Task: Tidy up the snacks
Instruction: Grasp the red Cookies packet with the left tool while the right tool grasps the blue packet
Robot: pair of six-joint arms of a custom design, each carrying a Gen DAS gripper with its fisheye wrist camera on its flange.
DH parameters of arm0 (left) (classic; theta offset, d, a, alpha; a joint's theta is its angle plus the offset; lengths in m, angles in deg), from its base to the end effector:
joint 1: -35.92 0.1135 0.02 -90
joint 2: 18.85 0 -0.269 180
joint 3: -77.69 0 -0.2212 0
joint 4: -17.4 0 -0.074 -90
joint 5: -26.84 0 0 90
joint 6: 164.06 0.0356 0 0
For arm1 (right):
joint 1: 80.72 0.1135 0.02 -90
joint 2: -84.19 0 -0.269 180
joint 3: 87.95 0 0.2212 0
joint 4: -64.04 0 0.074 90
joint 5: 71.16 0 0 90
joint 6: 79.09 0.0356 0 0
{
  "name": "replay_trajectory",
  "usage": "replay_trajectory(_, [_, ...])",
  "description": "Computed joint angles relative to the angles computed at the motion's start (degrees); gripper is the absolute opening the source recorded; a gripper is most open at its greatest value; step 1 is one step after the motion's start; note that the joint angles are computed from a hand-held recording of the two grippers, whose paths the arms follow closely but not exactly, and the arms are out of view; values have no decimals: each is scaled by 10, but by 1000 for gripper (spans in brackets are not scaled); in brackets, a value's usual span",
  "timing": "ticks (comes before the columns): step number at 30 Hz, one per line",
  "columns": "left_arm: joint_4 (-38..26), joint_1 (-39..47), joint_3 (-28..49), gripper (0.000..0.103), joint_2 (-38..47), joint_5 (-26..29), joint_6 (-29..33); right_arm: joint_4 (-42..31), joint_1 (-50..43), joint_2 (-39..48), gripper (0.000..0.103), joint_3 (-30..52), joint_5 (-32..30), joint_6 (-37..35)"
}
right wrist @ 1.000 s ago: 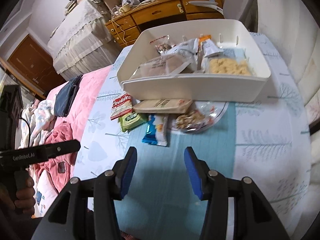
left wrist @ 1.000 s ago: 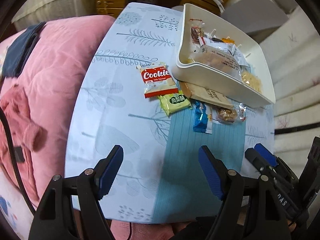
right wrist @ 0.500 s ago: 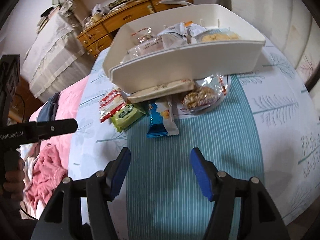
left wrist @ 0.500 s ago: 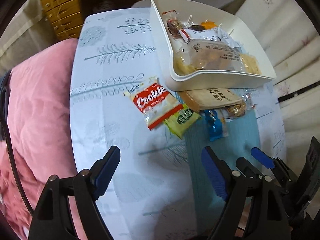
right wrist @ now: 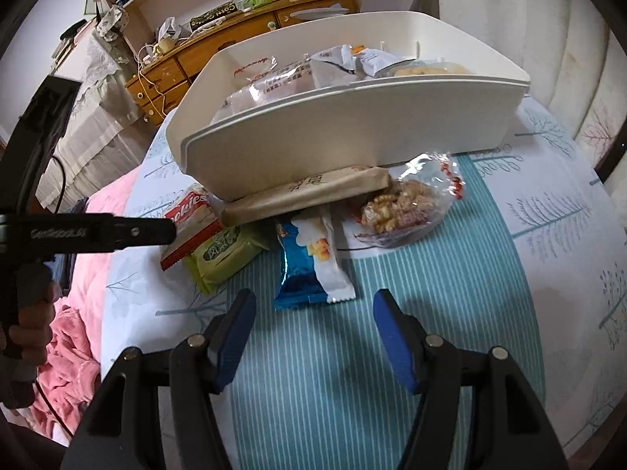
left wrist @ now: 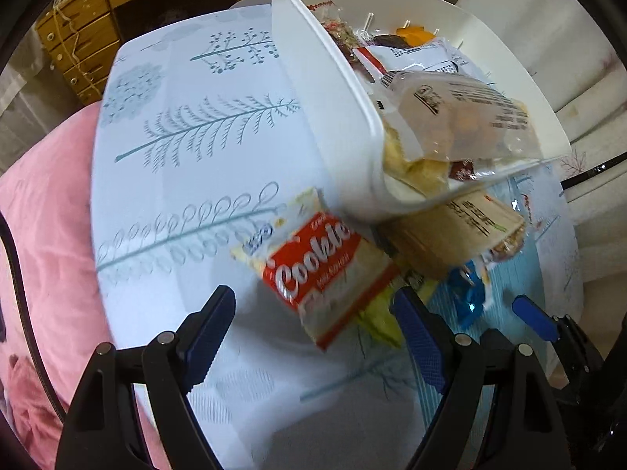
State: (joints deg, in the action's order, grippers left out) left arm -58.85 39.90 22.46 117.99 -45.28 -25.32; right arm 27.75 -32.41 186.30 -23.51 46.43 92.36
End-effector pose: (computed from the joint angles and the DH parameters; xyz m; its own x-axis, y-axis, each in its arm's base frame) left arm 0.4354 0.0193 0.1434 -0.7005 0.6684 -0.2500 0.7119 0.6787 -0.1803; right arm 0.1990 0.1986 0.1399 -0.6653 0.5707 -0.4812 0.5464 0.8116 0.2071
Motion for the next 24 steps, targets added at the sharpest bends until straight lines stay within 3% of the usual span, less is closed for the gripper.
replay_trajectory(19, [144, -19, -67, 82, 12, 39, -15, -14, -37, 99, 62, 77, -1, -82])
replay_trajectory(24, [160, -24, -59, 82, 18, 55, -31, -31, -45, 116, 52, 98, -10, -89])
